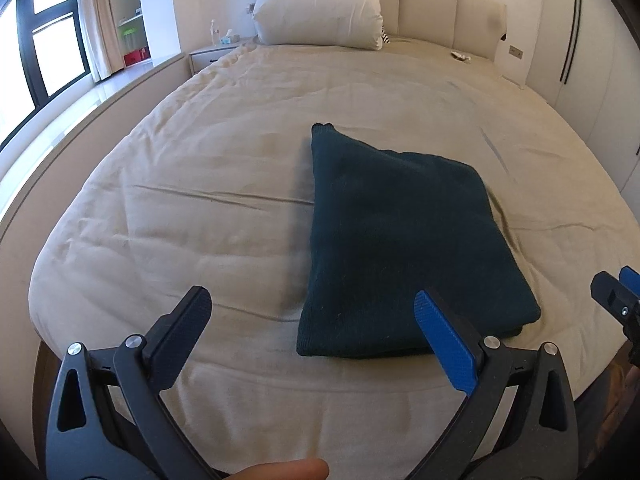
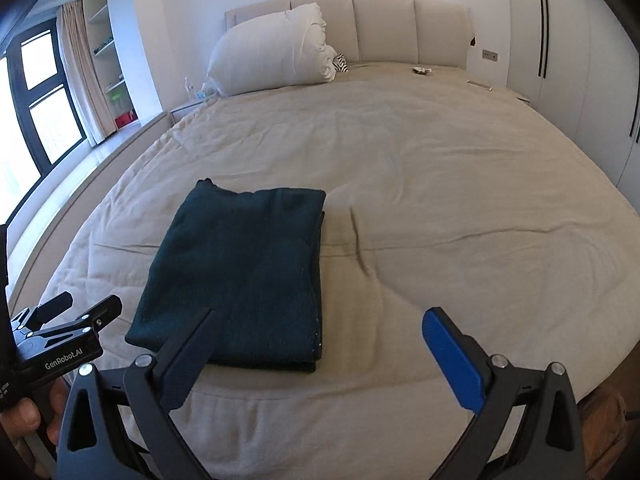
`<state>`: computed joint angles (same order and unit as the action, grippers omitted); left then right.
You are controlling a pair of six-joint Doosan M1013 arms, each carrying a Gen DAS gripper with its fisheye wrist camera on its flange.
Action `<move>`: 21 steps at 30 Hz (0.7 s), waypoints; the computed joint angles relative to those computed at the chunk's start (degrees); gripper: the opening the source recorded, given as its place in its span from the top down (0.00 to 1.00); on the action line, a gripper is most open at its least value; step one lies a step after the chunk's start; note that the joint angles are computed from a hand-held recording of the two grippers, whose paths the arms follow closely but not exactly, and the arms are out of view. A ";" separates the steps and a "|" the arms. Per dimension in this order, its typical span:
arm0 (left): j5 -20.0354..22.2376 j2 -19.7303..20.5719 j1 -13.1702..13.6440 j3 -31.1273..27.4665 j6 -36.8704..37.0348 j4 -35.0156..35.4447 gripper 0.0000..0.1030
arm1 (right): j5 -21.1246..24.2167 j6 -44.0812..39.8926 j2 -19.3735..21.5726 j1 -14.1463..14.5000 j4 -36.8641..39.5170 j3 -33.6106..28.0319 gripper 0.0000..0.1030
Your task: Fold small clothes
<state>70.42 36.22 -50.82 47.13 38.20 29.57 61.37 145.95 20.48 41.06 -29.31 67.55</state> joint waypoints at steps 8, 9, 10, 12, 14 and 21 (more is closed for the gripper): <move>0.05 0.21 0.20 0.03 0.27 -0.33 0.00 | 0.15 -0.92 0.03 -0.17 1.16 0.12 0.00; 0.05 0.17 0.21 0.11 0.27 -0.38 0.00 | 0.14 -1.10 0.01 -0.25 1.38 0.16 0.00; -0.03 0.16 0.26 0.19 0.31 -0.42 0.00 | 0.15 -1.20 0.01 -0.26 1.56 0.15 0.00; -0.17 0.14 0.31 0.28 0.36 -0.48 0.00 | 0.15 -1.54 -0.02 -0.34 1.84 0.21 0.00; -0.20 0.19 0.34 0.28 0.40 -0.48 0.00 | 0.17 -1.84 -0.03 -0.39 2.03 0.18 0.00; -0.20 0.17 0.29 0.27 0.41 -0.50 0.00 | 0.34 -2.10 0.02 -0.37 2.50 0.15 0.00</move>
<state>70.22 36.39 -50.53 47.40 38.60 29.07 61.71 143.86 20.50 40.68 -26.80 67.70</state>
